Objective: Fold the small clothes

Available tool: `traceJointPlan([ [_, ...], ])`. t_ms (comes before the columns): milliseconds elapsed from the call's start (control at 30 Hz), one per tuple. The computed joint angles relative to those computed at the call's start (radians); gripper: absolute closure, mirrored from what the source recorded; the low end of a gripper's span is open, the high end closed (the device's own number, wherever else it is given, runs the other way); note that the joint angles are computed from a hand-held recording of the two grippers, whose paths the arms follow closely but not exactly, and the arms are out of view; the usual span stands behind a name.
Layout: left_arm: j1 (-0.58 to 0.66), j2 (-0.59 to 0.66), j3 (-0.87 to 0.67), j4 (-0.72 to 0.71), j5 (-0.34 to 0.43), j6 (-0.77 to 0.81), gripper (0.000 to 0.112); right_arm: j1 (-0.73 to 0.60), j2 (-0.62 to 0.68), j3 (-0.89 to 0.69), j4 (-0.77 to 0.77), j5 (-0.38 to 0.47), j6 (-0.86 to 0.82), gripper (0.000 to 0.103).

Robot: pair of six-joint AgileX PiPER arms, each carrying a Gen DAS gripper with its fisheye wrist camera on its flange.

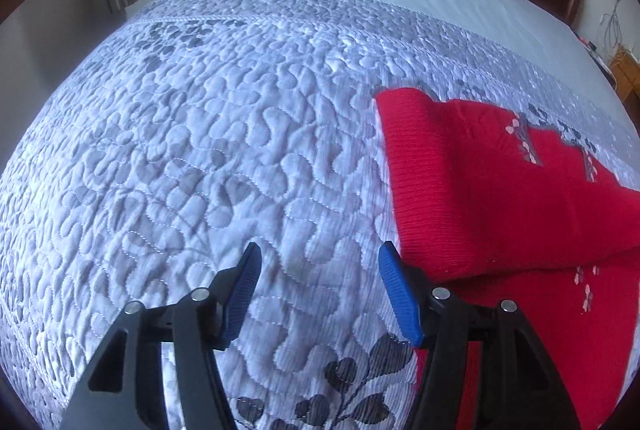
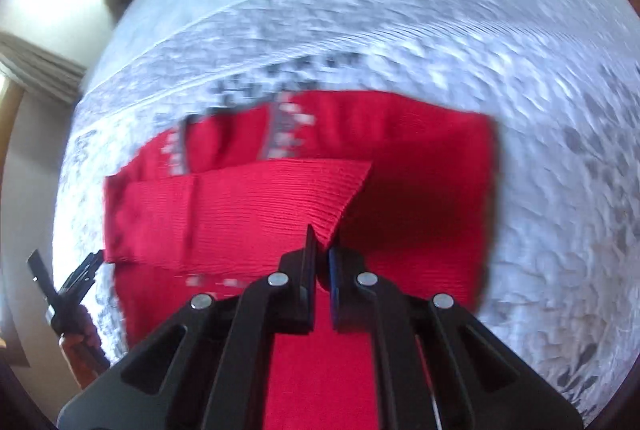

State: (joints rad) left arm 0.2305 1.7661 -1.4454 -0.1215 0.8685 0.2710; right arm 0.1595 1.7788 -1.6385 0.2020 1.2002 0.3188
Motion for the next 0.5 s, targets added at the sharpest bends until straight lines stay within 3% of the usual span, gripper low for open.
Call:
traceJointPlan([
  [233,-0.082,-0.025,0.084,0.109,-0.09,-0.059,0.051,-0.088,-0.007,0.214,0.005,-0.149,-0.048,0.099],
  [333,-0.07,-0.017,0.06,0.082,-0.063,-0.045,0.051,-0.076,0.0,0.182,-0.021,-0.114,-0.041,0.097],
  [400,-0.052,-0.03,0.029,0.024,-0.037,-0.005,0.051,-0.074,-0.012,0.149,-0.023,-0.091,-0.043,0.082],
  [433,-0.053,-0.038,0.012,0.011,-0.031,0.005,0.051,-0.076,-0.017,0.132,-0.029,-0.087,-0.049,0.066],
  [467,-0.059,-0.037,-0.014,-0.001,-0.019,0.017,0.051,-0.083,-0.014,0.118,-0.023,-0.083,-0.057,0.056],
  [500,-0.07,-0.028,-0.046,0.001,-0.001,0.014,0.051,-0.102,0.003,0.099,-0.004,-0.08,-0.073,0.055],
])
